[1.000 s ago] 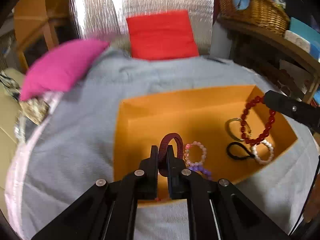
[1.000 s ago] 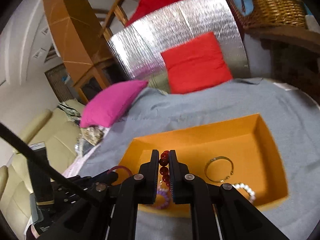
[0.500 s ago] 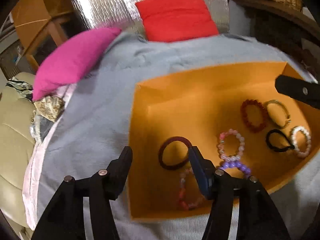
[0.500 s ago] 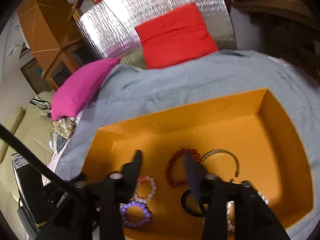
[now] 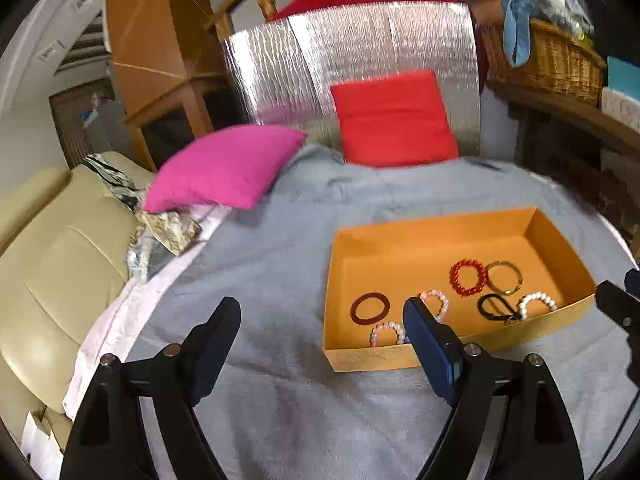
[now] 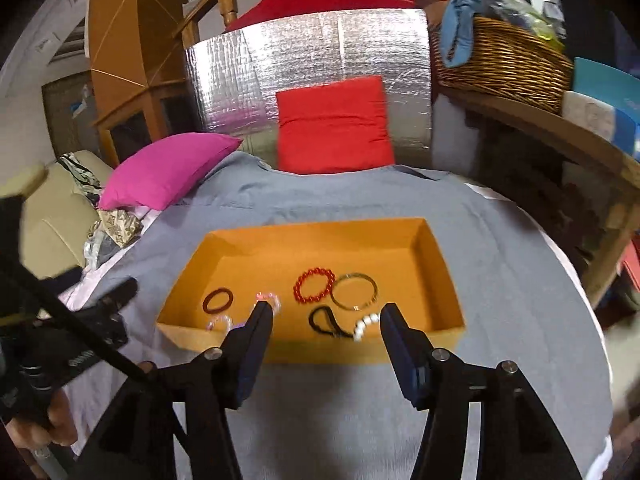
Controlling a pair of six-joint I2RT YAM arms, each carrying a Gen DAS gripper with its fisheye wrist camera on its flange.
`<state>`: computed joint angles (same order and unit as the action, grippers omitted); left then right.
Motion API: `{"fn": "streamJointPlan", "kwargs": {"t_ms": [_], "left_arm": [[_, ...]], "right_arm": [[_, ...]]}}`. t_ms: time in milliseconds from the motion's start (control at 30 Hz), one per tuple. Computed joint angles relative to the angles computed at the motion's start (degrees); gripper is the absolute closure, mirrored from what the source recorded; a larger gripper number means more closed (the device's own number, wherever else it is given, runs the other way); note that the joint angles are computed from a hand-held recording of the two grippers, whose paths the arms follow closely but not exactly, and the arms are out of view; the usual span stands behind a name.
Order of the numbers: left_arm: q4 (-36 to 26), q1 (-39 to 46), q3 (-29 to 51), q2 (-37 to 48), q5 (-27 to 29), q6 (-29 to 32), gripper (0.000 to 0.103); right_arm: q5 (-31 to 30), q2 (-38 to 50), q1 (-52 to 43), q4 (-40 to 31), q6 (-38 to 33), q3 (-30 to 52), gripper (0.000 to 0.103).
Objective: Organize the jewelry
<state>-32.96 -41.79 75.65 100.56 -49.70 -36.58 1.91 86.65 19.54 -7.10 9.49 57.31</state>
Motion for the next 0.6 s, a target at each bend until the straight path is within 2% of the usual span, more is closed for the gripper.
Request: {"fn": "streamJointPlan", "kwargs": {"t_ms": [167,300,600], "left_arm": [[2.00,-1.34,-2.41,-2.77,-1.50,0.18,0.019],[4.68,-1.44,-3.81,-3.47,-2.43,1.84,0.019],[8.45,0.35,-4.60,-2.40,-0.14,4.61,0.019]], "right_arm": [[6.95,-3.10,2.89,0.65,1.31,-2.40,0.043],[6.17,-1.59,2.80,1.36,3.20,-1.78,0.043],[5.53,3.17,2.36,5.75,4.03,-1.14,0.043]]}}
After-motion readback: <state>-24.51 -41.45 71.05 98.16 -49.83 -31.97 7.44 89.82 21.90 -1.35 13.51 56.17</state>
